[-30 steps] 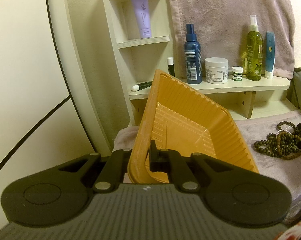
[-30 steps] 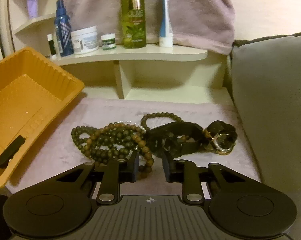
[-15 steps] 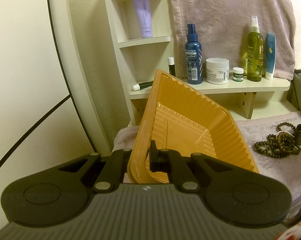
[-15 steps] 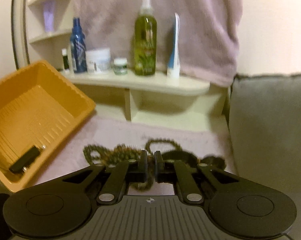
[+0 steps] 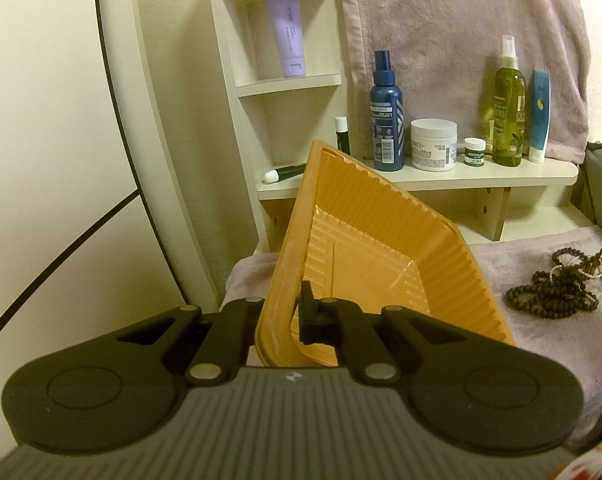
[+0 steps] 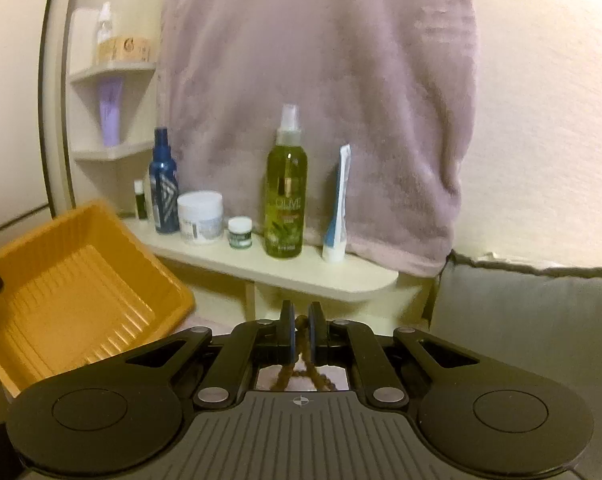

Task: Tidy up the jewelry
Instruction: 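Lift the grasped bead necklace high with the right gripper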

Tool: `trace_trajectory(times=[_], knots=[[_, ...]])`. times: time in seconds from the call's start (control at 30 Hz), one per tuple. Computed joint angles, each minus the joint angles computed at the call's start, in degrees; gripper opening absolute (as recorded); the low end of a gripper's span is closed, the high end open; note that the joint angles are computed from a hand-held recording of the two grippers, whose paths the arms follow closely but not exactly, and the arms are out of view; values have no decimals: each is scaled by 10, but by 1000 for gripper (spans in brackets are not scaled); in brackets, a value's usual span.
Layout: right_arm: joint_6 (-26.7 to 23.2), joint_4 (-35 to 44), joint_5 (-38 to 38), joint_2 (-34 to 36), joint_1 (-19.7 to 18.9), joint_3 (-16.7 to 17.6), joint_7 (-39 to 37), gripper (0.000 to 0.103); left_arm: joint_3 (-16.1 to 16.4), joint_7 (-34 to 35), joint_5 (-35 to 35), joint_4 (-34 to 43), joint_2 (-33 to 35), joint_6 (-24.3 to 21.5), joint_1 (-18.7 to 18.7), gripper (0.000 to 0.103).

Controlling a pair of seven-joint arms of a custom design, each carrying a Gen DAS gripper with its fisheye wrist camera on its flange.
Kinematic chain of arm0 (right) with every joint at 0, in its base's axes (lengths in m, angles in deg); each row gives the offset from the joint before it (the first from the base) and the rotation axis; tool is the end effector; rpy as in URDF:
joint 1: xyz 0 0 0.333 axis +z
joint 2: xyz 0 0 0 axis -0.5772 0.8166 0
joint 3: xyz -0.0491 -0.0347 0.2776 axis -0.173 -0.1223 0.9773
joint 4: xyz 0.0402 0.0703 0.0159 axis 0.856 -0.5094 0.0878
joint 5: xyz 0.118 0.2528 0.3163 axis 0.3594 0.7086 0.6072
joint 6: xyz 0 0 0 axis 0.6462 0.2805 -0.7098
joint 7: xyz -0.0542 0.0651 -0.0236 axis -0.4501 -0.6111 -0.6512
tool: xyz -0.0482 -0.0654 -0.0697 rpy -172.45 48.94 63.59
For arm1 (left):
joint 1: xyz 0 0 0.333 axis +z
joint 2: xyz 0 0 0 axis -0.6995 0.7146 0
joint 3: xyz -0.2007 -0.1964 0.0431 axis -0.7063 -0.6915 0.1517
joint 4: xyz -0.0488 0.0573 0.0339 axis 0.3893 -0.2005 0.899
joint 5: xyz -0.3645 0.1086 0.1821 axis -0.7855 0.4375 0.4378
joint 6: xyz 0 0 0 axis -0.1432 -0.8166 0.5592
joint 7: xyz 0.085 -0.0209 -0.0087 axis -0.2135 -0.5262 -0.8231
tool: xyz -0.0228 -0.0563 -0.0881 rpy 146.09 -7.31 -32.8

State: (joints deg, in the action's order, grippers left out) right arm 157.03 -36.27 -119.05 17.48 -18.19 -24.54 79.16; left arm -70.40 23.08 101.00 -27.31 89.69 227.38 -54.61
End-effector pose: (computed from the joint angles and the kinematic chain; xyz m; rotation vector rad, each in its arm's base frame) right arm 0.6188 0.2349 0.5832 -1.5906 1.4237 -0.9474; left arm 0.6428 -0.2109 0.5543 -1.3982 1.6750 -0.8453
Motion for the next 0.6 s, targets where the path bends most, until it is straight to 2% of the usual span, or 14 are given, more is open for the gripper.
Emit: trace_trajectory(times=[0.23,0.6], knots=[[14,11,23,-4,-7,-1,-32,6,0,-1,-1,1,0,1,0,5],[32,56,-30,-5,-6,-4,-11,6,0,-2,-3,4,2,0,-1,5]])
